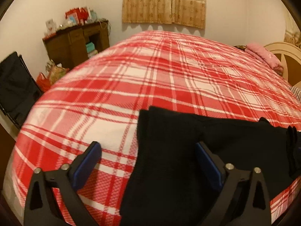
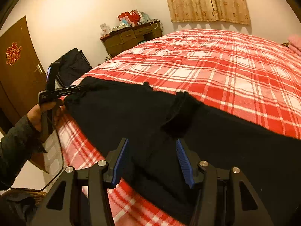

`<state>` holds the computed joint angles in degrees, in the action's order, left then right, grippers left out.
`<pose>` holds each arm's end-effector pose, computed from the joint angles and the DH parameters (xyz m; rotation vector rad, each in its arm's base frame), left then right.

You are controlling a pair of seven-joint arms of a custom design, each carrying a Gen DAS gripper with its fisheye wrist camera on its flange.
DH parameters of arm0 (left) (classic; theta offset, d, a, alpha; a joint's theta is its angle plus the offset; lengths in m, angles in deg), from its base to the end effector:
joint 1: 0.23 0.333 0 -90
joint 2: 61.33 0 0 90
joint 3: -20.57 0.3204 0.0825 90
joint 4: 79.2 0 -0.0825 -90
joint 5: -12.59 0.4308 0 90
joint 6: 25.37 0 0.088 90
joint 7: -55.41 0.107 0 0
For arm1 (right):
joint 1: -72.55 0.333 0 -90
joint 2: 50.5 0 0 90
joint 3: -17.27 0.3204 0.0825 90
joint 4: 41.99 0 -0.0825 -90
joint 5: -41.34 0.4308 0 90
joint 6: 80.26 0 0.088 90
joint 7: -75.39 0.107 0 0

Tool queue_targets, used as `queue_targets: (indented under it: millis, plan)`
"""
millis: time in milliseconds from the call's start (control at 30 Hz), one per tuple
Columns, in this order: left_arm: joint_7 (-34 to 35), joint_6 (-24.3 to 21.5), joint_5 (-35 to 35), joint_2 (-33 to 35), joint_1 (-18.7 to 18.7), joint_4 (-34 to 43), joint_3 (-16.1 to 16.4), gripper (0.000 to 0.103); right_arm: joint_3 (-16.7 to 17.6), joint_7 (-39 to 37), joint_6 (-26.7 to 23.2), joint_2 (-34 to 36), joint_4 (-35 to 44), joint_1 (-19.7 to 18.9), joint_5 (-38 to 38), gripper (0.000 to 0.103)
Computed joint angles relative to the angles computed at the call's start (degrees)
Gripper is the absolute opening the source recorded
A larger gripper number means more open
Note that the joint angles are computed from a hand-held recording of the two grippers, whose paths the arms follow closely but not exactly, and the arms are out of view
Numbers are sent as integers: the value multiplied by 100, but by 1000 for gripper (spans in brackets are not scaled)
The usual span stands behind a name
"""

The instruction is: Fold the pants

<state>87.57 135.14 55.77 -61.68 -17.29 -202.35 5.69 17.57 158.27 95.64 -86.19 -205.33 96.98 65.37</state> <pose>0.5051 -0.3532 0.4481 -1.6303 1.9585 -0.8249 0.3822 0.1400 0.4325 -1.7649 1.5167 -0.4037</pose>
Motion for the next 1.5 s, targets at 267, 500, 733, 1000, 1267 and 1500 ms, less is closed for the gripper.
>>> queue_targets:
  millis: [267,500,733,1000,1267,1500]
  plan:
    - [761,-111,-626,0,-70,-12,-34,99,-356,-4,-206,1068,892,18,104,61]
    - [1158,223,-607,-40,-122,-130,-83,80,-218,-191,32,759,640,50,139,61]
    - [1556,258,-1285,-5,-126,-101,-59,77,-25,82,136,317,137,-7,254,61]
    - [1626,332,-1476,-224,-131,-250,-61,32,74,245,209,99,-7,-3,124,61]
    - [1296,939,-1307,-532,-108,-376,-142,27,216,487,74,-224,-181,-209,-59,61]
    - [2576,1645,-2962,-602,-728,-419,115,27,350,762,44,-591,-382,-445,-174,61]
